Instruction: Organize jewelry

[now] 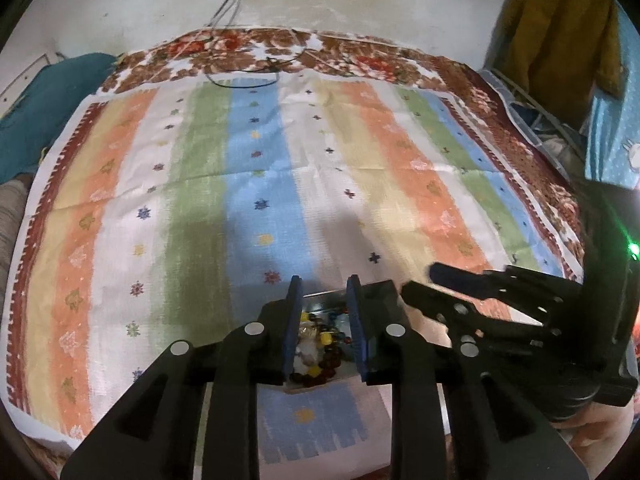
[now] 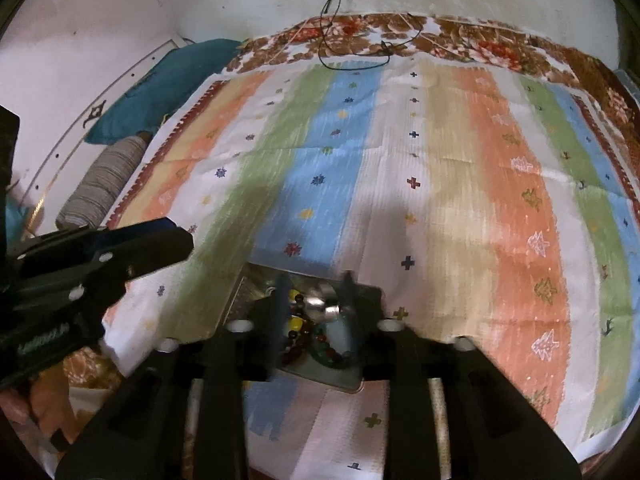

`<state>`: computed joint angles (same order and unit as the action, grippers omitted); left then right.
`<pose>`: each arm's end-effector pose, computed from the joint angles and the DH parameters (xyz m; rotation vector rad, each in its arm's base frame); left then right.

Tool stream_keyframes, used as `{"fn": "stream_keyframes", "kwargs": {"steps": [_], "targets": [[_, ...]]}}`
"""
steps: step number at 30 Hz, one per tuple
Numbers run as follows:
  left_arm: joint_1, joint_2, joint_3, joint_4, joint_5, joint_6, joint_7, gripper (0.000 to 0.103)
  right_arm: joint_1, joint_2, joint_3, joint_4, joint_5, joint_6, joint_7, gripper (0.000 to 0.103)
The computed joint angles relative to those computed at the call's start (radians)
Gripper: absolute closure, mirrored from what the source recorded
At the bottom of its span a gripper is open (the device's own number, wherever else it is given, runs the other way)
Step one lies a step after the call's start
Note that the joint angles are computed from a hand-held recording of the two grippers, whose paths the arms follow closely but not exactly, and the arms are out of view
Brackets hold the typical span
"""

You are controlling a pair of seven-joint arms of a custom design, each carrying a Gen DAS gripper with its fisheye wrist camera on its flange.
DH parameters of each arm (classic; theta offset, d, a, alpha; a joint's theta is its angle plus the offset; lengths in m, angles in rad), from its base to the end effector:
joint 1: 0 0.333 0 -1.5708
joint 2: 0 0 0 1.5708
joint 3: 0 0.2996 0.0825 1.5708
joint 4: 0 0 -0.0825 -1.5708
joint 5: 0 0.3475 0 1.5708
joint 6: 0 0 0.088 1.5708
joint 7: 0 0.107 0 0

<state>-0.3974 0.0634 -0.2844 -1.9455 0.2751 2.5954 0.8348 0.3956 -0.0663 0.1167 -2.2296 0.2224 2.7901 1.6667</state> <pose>0.4513 -0.3686 0.5145 -1.8394 2.1000 -0.8212 0.4667 0.2520 0.4756 -1.9771 1.5605 -0.2241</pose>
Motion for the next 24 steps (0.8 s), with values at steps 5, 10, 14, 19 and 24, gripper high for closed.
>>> {"fn": "stream_keyframes", "kwargs": {"steps": [5,10,14,19,24], "targets": [[0.018,-0.040,0.005,-0.044,-0.043,0.031,-0.002,0.076,-0.010,-0.028,0.005,-0.035,-0.084,0.013,0.059,0.060],[0.020,-0.069,-0.006,-0.081,-0.042,0.037,0.004,0.069,-0.016,-0.059,0.005,-0.071,-0.118,0.028,0.085,0.054],[0.018,-0.092,-0.016,-0.109,-0.031,0.040,-0.002,0.053,-0.019,-0.090,0.004,-0.109,-0.147,0.055,0.096,0.052],[0.010,-0.113,-0.033,-0.136,0.001,0.037,-0.007,0.046,0.008,-0.136,-0.021,-0.164,-0.085,0.089,0.040,0.039],[0.007,-0.151,-0.044,-0.189,0.022,0.048,-0.043,0.035,0.025,-0.176,-0.034,-0.209,-0.045,0.103,-0.008,0.032]]}}
